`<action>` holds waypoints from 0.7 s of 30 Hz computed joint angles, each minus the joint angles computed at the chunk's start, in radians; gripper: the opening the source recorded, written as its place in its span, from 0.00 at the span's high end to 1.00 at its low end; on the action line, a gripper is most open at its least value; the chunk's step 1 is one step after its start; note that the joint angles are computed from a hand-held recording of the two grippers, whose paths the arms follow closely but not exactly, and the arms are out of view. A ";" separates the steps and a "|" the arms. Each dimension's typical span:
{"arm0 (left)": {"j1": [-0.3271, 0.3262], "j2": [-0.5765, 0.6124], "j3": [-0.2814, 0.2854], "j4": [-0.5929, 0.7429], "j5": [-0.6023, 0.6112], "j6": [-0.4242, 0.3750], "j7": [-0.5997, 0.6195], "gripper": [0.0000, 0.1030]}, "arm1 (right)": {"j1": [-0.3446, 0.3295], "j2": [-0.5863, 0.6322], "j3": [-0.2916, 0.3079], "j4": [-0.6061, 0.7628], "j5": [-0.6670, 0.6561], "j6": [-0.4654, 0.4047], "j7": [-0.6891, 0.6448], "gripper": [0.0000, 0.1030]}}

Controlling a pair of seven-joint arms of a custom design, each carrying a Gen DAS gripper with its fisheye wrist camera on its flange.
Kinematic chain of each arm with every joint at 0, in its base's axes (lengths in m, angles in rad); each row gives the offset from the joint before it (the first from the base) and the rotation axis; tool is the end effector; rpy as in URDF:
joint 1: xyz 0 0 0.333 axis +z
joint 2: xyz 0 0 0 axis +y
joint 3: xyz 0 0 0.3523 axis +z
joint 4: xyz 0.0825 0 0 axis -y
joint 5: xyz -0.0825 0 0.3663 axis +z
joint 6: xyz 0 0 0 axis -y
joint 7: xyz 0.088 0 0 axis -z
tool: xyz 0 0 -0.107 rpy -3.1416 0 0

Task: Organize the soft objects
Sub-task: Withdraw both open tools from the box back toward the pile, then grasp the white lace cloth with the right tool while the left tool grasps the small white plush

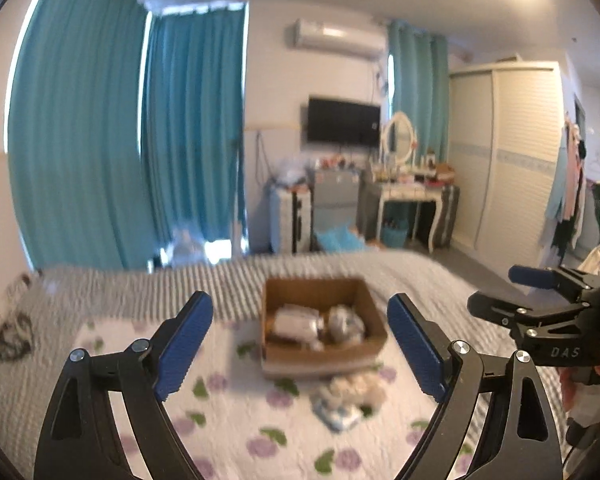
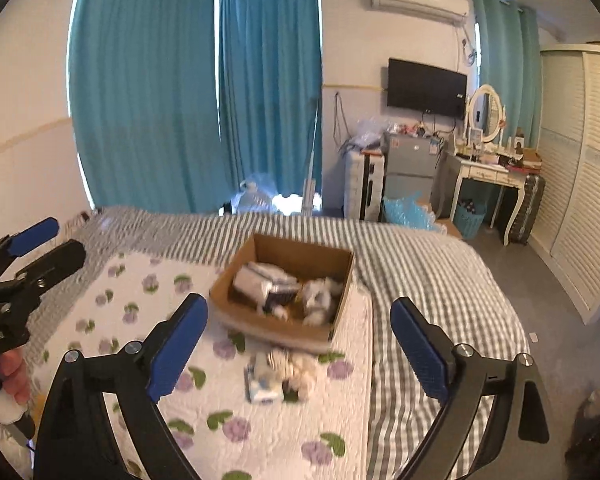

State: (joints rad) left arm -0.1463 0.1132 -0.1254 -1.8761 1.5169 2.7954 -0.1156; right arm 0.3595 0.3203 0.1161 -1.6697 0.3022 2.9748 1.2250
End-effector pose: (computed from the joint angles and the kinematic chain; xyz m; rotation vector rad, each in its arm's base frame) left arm 0.5762 -0.2050 0.5507 -1.5938 1.3963 -0.9418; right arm 0.6317 0.2875 0.5794 -1.9058 1.0994 -0.5697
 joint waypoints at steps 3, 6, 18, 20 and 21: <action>-0.009 0.033 -0.002 -0.021 -0.019 -0.040 -0.016 0.12 | -0.008 0.014 0.010 -0.038 0.006 0.014 -0.025 0.10; -0.011 0.094 0.007 -0.007 -0.074 -0.032 -0.001 0.12 | -0.005 0.059 -0.001 -0.029 0.003 -0.010 -0.023 0.10; -0.065 0.330 0.086 0.085 -0.311 0.001 0.165 0.12 | -0.025 0.349 -0.008 0.232 -0.012 -0.169 -0.015 0.10; -0.071 0.365 0.095 0.106 -0.365 0.005 0.207 0.12 | -0.014 0.398 -0.025 0.289 -0.029 -0.202 -0.005 0.10; -0.072 0.388 0.095 0.122 -0.400 0.002 0.235 0.12 | -0.011 0.425 -0.031 0.321 -0.037 -0.223 0.000 0.12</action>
